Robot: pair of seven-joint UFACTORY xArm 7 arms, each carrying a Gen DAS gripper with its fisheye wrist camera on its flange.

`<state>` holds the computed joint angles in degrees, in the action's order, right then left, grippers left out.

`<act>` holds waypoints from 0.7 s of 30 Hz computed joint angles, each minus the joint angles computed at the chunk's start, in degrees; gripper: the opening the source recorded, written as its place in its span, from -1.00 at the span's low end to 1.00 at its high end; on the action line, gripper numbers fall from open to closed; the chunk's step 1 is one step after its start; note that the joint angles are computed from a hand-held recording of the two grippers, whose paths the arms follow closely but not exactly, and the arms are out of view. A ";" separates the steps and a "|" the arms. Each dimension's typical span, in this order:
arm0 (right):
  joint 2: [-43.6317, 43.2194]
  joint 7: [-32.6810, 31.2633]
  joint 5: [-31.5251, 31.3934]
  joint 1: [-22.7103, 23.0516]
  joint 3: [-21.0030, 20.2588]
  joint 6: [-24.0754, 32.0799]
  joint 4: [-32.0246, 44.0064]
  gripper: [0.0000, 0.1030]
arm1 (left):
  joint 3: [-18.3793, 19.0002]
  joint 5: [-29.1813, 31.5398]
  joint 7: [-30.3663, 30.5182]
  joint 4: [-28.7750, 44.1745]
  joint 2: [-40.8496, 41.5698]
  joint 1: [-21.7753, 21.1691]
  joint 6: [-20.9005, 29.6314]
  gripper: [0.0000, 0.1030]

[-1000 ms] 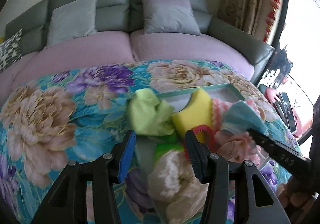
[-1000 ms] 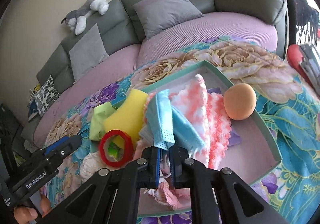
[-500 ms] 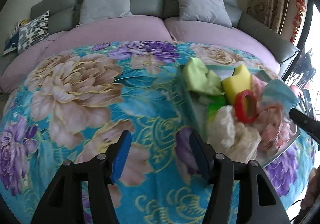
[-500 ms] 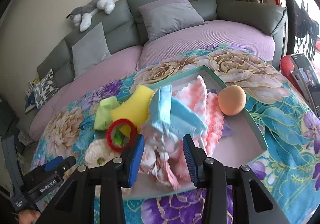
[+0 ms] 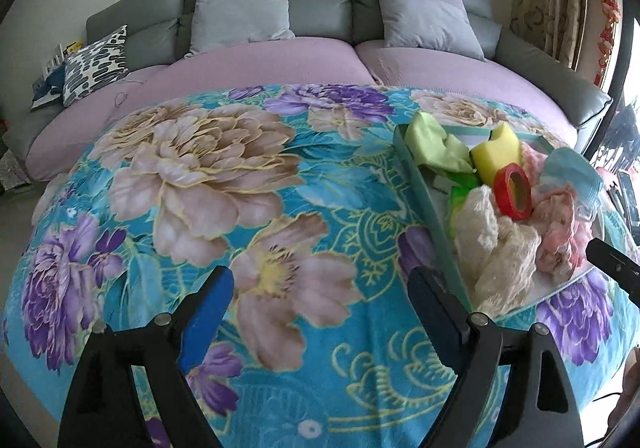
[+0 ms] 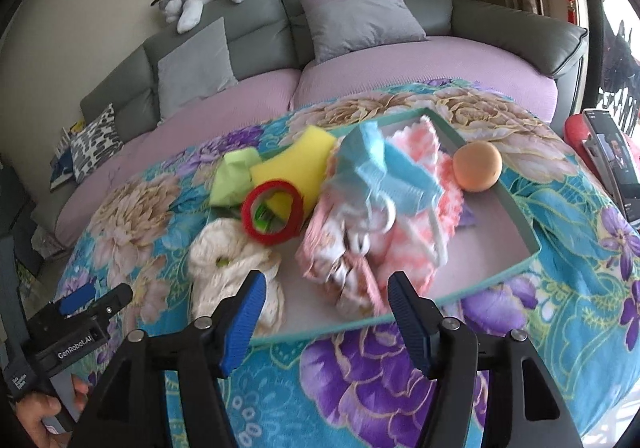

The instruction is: Organize soft objects

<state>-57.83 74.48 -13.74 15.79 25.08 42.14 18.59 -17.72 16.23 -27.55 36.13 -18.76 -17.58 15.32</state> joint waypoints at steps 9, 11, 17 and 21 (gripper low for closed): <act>3.72 2.80 0.94 2.74 3.06 2.05 2.27 0.56 | 0.99 -1.62 0.09 -4.48 -4.35 -0.24 0.81 0.92; 4.64 3.51 0.81 3.28 3.49 2.49 2.84 0.64 | 1.39 -2.47 0.56 -5.43 -5.57 -0.56 0.93 0.92; 7.25 6.64 -0.90 3.72 5.98 5.78 5.53 0.93 | 1.59 -4.31 1.17 -7.89 -8.99 -0.52 0.76 0.93; 8.37 7.91 -1.72 4.91 6.22 7.93 6.57 1.00 | 2.02 -5.54 2.26 -9.06 -10.79 -0.99 1.48 0.93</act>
